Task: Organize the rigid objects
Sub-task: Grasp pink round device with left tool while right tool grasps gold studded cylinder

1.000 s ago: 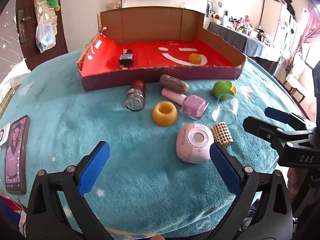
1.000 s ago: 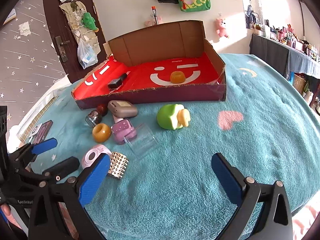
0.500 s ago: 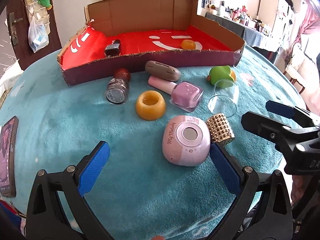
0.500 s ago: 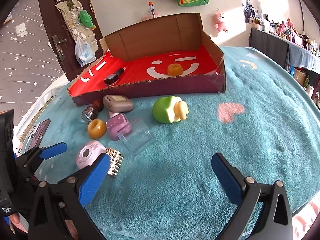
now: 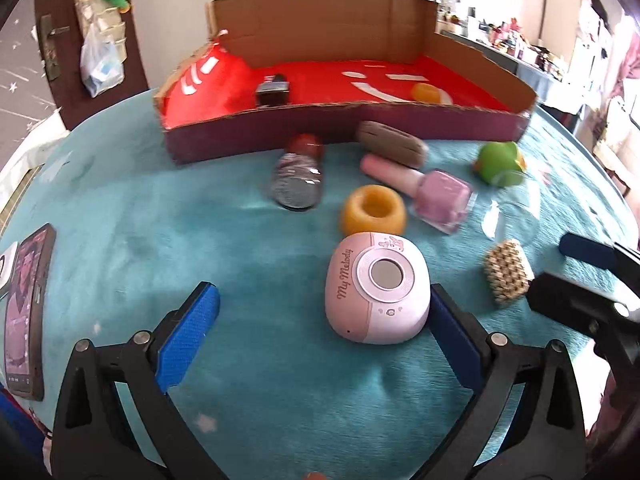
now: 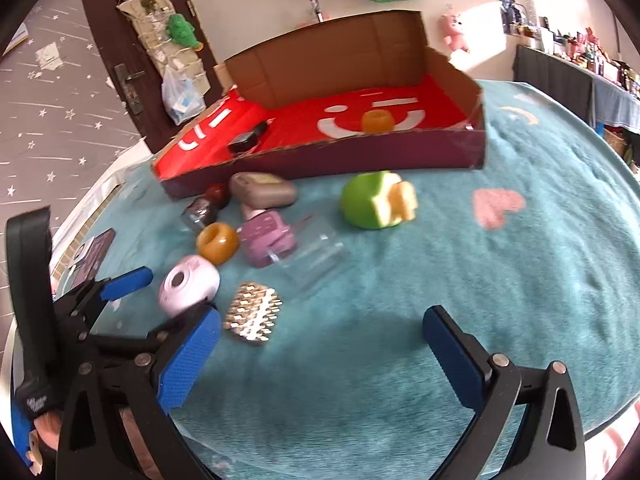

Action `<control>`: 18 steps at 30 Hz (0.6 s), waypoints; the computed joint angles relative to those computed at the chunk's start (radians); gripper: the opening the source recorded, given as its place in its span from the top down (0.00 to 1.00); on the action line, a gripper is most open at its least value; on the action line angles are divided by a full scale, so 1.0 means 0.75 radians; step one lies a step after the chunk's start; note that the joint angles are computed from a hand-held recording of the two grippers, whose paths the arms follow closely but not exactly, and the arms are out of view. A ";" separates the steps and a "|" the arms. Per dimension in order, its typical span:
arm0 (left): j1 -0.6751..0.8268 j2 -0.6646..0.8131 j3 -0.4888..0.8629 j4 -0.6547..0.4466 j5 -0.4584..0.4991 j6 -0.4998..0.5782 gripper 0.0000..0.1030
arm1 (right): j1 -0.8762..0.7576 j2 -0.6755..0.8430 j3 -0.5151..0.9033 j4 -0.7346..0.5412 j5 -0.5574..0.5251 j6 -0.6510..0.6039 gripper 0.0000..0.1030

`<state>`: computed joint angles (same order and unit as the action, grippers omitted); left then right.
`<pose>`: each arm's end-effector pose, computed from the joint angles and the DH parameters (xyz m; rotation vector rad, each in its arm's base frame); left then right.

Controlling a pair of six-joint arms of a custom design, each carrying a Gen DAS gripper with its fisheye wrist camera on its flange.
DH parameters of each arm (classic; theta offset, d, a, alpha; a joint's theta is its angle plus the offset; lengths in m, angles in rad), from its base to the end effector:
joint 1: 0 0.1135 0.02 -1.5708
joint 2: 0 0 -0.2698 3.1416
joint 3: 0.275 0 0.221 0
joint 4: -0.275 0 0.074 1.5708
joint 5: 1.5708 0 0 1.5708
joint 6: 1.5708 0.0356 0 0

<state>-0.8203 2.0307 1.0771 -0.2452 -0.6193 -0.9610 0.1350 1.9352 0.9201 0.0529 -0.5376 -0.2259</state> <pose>0.2533 -0.2413 0.1206 -0.3170 2.4157 0.1335 0.3336 0.0637 0.1307 -0.6459 2.3639 0.6370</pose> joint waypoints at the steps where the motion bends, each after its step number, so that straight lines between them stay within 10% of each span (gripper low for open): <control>1: 0.007 -0.008 -0.015 0.014 0.004 0.007 0.00 | 0.006 -0.002 -0.007 0.006 -0.008 0.006 0.00; 7: 0.017 -0.025 -0.057 0.084 0.015 0.039 0.04 | 0.053 -0.006 -0.032 0.042 0.014 0.009 0.18; 18: -0.013 -0.047 -0.073 0.139 0.018 0.080 0.52 | 0.118 -0.011 -0.053 0.067 0.035 -0.025 0.47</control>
<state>-0.8298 1.9957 1.0227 -0.1406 -0.6056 -0.9009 0.2233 1.9271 0.8801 0.1032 -0.5111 -0.2444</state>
